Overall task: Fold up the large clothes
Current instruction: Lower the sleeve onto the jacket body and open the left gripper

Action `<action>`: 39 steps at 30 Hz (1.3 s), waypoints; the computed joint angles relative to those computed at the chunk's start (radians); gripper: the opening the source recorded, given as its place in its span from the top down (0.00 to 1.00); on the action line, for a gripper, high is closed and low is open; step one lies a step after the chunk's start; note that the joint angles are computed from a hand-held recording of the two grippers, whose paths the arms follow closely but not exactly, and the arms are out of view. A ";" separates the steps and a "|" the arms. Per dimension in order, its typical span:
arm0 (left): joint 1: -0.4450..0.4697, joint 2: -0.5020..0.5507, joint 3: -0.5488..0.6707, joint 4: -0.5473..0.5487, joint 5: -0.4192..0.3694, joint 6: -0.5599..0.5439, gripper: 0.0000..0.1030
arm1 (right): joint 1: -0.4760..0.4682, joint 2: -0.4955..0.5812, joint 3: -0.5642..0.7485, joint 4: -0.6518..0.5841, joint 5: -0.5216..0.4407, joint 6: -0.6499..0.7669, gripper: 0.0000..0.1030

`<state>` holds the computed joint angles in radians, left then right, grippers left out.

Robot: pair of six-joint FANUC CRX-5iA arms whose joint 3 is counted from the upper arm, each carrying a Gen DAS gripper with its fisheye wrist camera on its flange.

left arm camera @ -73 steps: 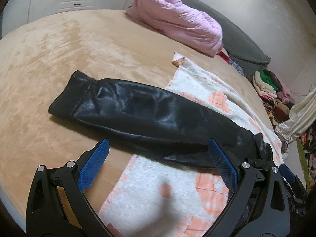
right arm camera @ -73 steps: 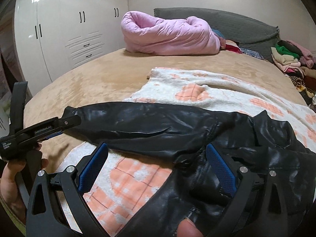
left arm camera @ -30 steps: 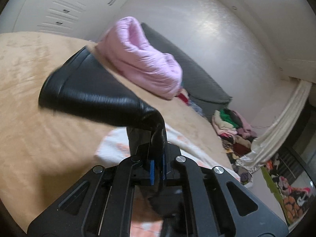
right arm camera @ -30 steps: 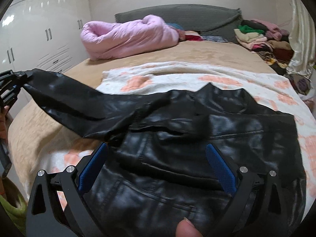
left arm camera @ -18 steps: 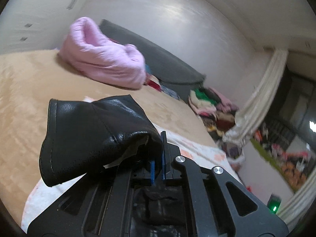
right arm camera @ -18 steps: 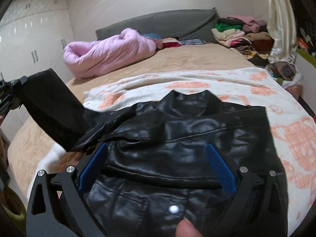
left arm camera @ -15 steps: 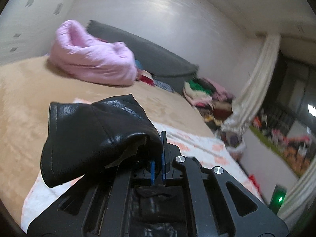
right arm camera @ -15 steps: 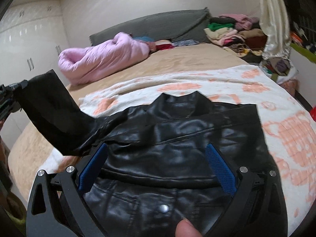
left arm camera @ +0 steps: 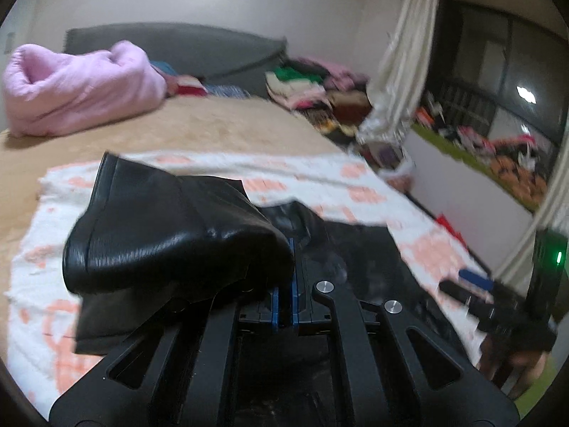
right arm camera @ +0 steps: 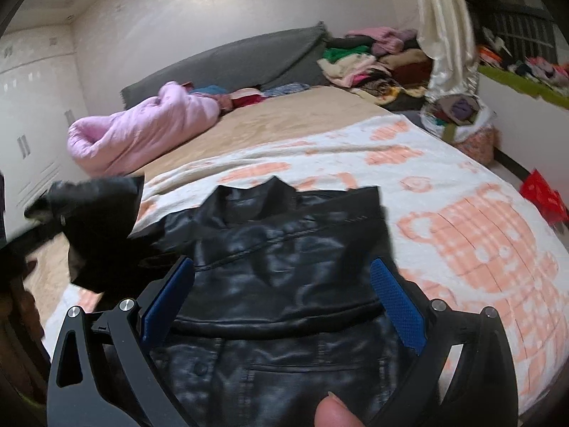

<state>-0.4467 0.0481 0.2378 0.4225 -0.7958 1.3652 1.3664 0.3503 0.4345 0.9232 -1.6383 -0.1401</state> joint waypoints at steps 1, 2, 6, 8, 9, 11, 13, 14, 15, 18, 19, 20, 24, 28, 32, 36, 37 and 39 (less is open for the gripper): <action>-0.008 0.015 0.001 0.007 -0.020 -0.019 1.00 | -0.001 -0.014 -0.022 -0.005 -0.004 -0.022 0.04; -0.012 0.024 0.002 0.007 -0.032 -0.031 1.00 | -0.002 -0.023 -0.037 -0.012 -0.009 -0.040 0.04; -0.045 0.062 0.020 -0.054 -0.082 -0.053 0.99 | -0.005 -0.055 -0.091 -0.033 -0.015 -0.094 0.04; -0.059 0.078 0.029 -0.086 -0.106 -0.064 0.98 | -0.007 -0.066 -0.108 -0.042 -0.018 -0.107 0.04; -0.065 0.084 0.031 -0.095 -0.120 -0.080 0.97 | -0.008 -0.072 -0.119 -0.050 -0.018 -0.115 0.04; -0.087 0.101 0.051 -0.152 -0.159 -0.088 0.93 | -0.011 -0.078 -0.129 -0.057 -0.023 -0.122 0.04; -0.103 0.109 0.062 -0.196 -0.191 -0.095 0.87 | -0.014 -0.084 -0.140 -0.066 -0.027 -0.132 0.04; -0.114 0.111 0.067 -0.220 -0.202 -0.096 0.85 | -0.015 -0.089 -0.148 -0.072 -0.027 -0.141 0.04; -0.125 0.115 0.076 -0.252 -0.213 -0.098 0.84 | -0.016 -0.095 -0.156 -0.076 -0.024 -0.148 0.04; -0.148 0.113 0.079 -0.312 -0.213 -0.106 0.82 | -0.017 -0.107 -0.173 -0.083 -0.025 -0.167 0.04; -0.148 0.111 0.076 -0.313 -0.211 -0.112 0.81 | -0.018 -0.112 -0.180 -0.085 -0.022 -0.171 0.04; -0.144 0.110 0.071 -0.303 -0.209 -0.119 0.79 | -0.019 -0.114 -0.182 -0.086 -0.023 -0.171 0.04; -0.124 0.103 0.047 -0.242 -0.202 -0.160 0.66 | -0.020 -0.117 -0.186 -0.094 -0.019 -0.178 0.04; -0.117 0.088 0.026 -0.185 -0.204 -0.203 0.26 | -0.027 -0.142 -0.219 -0.102 0.067 -0.210 0.04; -0.105 0.081 0.008 -0.071 -0.214 -0.244 0.19 | -0.058 -0.173 -0.258 -0.109 0.250 -0.225 0.04; -0.065 0.041 -0.010 -0.036 -0.173 -0.244 0.09 | -0.113 -0.148 -0.221 -0.174 0.372 -0.158 0.07; -0.047 0.028 -0.015 -0.039 -0.145 -0.218 0.09 | -0.123 -0.132 -0.198 -0.195 0.374 -0.131 0.17; -0.014 0.026 -0.002 -0.044 -0.133 -0.165 0.09 | -0.144 -0.097 -0.142 -0.249 0.368 -0.076 0.22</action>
<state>-0.4605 0.0741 0.2354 0.3785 -0.9284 1.1999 1.2227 0.2530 0.2922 0.6744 -1.2702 -0.2159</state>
